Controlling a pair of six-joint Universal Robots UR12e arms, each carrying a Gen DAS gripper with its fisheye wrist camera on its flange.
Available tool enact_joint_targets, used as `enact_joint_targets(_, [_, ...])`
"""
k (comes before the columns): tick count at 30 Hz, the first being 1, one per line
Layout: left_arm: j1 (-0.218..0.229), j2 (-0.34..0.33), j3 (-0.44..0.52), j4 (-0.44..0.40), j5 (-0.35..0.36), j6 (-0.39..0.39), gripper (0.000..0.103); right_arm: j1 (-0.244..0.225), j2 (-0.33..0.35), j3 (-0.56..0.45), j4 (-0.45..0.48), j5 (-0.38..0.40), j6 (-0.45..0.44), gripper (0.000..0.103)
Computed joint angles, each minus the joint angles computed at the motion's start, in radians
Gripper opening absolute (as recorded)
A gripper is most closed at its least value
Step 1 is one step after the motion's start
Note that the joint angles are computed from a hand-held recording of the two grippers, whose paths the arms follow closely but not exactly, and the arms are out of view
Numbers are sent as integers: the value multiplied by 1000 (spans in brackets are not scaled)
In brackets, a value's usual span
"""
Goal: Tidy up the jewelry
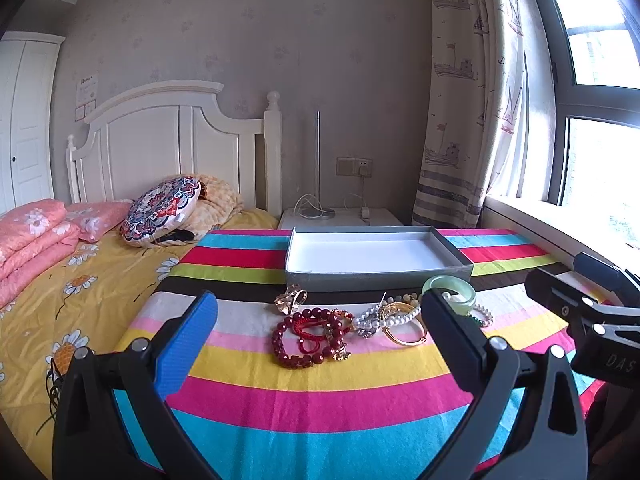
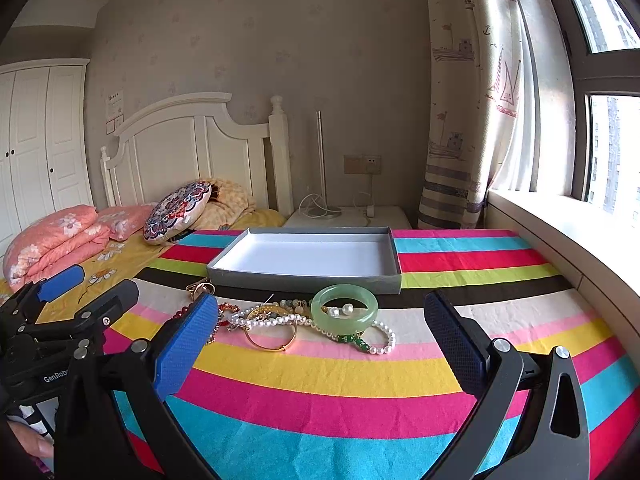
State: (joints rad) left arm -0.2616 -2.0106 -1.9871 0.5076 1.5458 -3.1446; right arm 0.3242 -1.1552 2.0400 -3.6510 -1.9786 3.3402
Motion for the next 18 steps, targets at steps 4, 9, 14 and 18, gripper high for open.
enact_joint_targets(4, [-1, -1, 0, 1, 1, 1, 101, 0, -1, 0, 2, 3, 3, 99])
enact_joint_targets(9, [0, -2, -1, 2, 0, 0, 101, 0, -1, 1, 1, 4, 7, 99])
enact_joint_targets(14, [1, -5, -1, 4, 0, -6, 101, 1, 0, 0, 9, 5, 11, 99])
enact_joint_targets(18, [1, -7, -3, 13, 0, -4, 101, 1, 2, 0, 12, 9, 17, 99])
